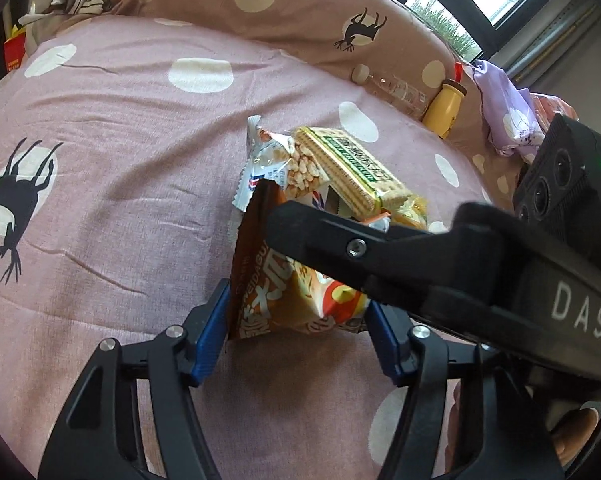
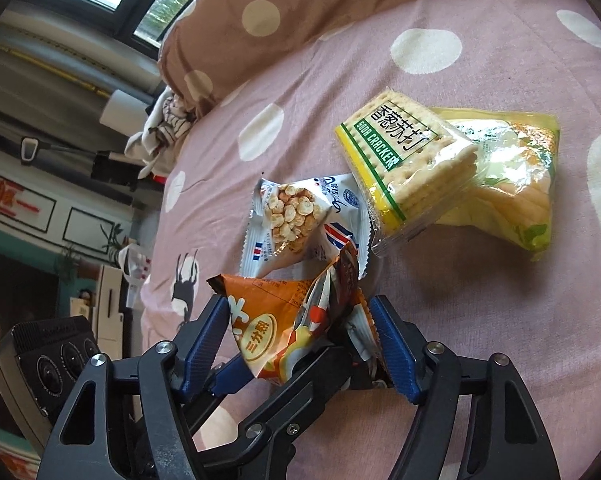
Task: Organize snacks
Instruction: 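Lift the orange chip bag with the right gripper toward the green box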
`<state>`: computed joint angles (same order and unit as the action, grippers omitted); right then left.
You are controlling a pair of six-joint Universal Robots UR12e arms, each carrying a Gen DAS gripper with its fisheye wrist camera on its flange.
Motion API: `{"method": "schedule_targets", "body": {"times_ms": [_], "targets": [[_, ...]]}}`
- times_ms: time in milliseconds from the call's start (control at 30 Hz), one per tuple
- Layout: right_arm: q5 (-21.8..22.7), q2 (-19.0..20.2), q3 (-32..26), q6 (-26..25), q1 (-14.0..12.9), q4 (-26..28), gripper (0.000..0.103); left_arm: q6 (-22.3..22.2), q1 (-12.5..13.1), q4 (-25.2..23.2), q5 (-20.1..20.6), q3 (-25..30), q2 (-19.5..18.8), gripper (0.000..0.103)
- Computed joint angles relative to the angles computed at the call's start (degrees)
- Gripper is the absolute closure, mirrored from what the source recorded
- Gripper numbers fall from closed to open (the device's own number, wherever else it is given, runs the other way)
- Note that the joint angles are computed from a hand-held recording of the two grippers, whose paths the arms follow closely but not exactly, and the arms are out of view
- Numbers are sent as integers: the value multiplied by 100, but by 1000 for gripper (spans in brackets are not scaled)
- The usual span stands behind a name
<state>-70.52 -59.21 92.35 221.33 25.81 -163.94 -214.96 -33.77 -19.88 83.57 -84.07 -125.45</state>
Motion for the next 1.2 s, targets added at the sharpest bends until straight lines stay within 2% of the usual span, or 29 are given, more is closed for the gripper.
{"method": "schedule_targets", "body": {"times_ms": [467, 767, 1200], "targets": [[-192, -307, 306, -4, 48, -634, 28, 272, -172, 336, 419, -54, 161, 40], [-459, -529, 507, -46, 95, -973, 28, 452, -295, 625, 569, -104, 248, 40], [-735, -807, 788, -100, 103, -1278, 28, 631, -459, 794, 680, -34, 279, 40]]}}
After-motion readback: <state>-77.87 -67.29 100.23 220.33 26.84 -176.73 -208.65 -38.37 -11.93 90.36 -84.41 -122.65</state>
